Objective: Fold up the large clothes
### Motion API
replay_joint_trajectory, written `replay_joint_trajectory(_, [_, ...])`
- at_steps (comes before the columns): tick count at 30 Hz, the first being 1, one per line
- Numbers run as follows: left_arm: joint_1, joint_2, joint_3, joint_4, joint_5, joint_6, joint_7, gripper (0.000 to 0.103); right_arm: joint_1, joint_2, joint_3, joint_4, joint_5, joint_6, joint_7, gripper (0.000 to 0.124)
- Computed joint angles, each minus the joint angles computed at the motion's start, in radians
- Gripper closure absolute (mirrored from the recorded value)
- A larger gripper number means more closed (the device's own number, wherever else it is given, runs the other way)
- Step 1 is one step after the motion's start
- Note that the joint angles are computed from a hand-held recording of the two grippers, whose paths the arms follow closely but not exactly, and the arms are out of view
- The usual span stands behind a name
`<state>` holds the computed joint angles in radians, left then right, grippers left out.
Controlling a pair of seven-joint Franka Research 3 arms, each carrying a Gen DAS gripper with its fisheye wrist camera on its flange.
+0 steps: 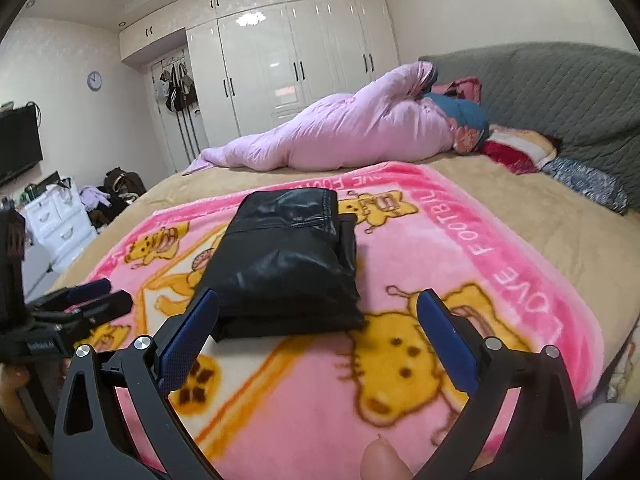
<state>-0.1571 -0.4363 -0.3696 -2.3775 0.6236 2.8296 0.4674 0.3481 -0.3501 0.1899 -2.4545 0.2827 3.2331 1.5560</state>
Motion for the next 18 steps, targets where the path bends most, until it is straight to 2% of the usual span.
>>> replay_joint_trajectory(1, [0.005,-0.017,-0.009,-0.017,0.003,-0.003,-0.020,0.009,-0.041,-0.013,0.043,-0.023,-0.009,0.026,0.018,0.025])
replay_joint_trajectory(2, [0.005,-0.027,-0.010,-0.029,0.005,0.002,-0.029,0.009,-0.047,-0.023,0.054,-0.041,-0.005,0.041,0.021,0.025])
replay_joint_trajectory(4, [0.014,-0.053,-0.029,-0.056,0.019,0.001,-0.057,0.009,-0.021,-0.036,0.043,-0.075,0.002,0.063,0.023,0.025])
replay_joint_trajectory(6, [0.013,-0.066,-0.041,-0.071,0.021,-0.019,-0.077,0.009,-0.033,-0.042,0.059,-0.087,0.002,0.044,0.023,0.025])
replay_joint_trajectory(8, [0.012,-0.082,-0.051,-0.092,0.030,-0.022,-0.096,0.009,-0.084,-0.049,0.113,-0.098,-0.003,0.025,0.042,0.025])
replay_joint_trajectory(11, [0.016,-0.105,-0.068,-0.117,0.051,-0.017,-0.129,0.009,-0.111,-0.052,0.149,-0.119,-0.007,0.038,0.074,0.025])
replay_joint_trajectory(14, [0.028,-0.119,-0.086,-0.130,0.084,-0.015,-0.147,0.009,-0.238,-0.063,0.282,-0.144,-0.009,0.104,0.108,0.025])
replay_joint_trajectory(16, [0.055,-0.139,-0.114,-0.141,0.121,-0.014,-0.189,0.009,-0.282,-0.071,0.335,-0.163,0.008,0.159,0.105,0.025])
replay_joint_trajectory(18, [0.052,-0.146,-0.113,-0.152,0.128,-0.009,-0.207,0.009,-0.309,-0.081,0.367,-0.163,0.037,0.141,0.087,0.025])
